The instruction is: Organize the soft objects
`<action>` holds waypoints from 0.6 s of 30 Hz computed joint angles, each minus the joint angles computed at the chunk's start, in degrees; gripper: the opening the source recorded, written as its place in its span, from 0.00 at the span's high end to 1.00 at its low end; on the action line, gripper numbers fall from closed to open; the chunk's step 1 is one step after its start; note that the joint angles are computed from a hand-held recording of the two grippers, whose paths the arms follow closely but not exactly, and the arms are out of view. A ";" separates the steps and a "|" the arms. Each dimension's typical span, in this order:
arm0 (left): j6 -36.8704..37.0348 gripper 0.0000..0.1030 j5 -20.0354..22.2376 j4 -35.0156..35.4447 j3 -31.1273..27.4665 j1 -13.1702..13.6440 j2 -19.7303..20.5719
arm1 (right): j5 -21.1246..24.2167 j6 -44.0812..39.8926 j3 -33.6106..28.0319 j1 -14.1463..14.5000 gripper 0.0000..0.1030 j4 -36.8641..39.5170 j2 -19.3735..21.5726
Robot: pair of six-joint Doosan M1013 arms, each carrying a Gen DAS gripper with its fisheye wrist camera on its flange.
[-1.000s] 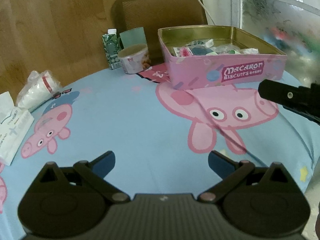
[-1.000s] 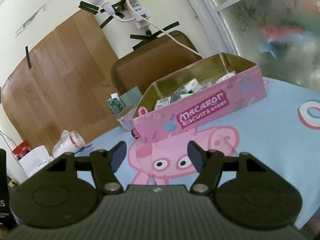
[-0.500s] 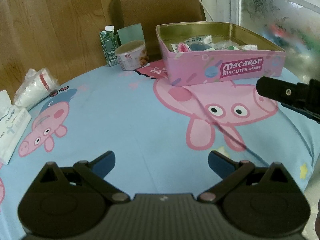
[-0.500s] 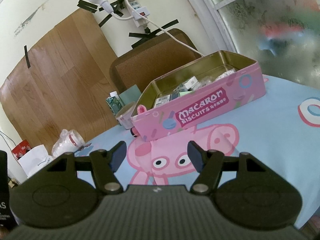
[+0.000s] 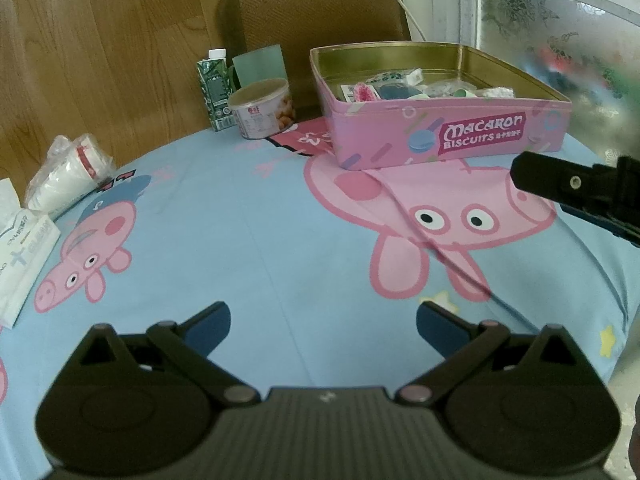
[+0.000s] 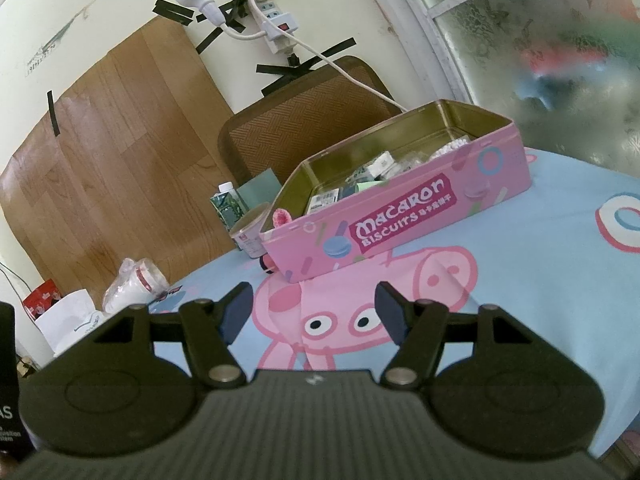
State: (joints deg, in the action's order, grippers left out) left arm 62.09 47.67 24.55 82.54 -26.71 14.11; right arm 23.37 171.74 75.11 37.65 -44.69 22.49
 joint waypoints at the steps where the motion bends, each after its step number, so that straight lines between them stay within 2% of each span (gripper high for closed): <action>1: 0.03 0.00 0.01 -0.06 -0.02 0.01 0.03 | 0.00 0.03 0.03 0.01 0.32 -0.02 -0.01; 18: 1.29 0.00 -0.54 -1.97 0.03 0.39 -0.09 | 0.09 0.99 -0.05 0.14 0.32 -1.36 0.09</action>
State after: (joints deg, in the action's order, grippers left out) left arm 63.38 47.12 22.58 82.57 -26.32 14.02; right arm 23.46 172.73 75.06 37.79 -46.04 22.58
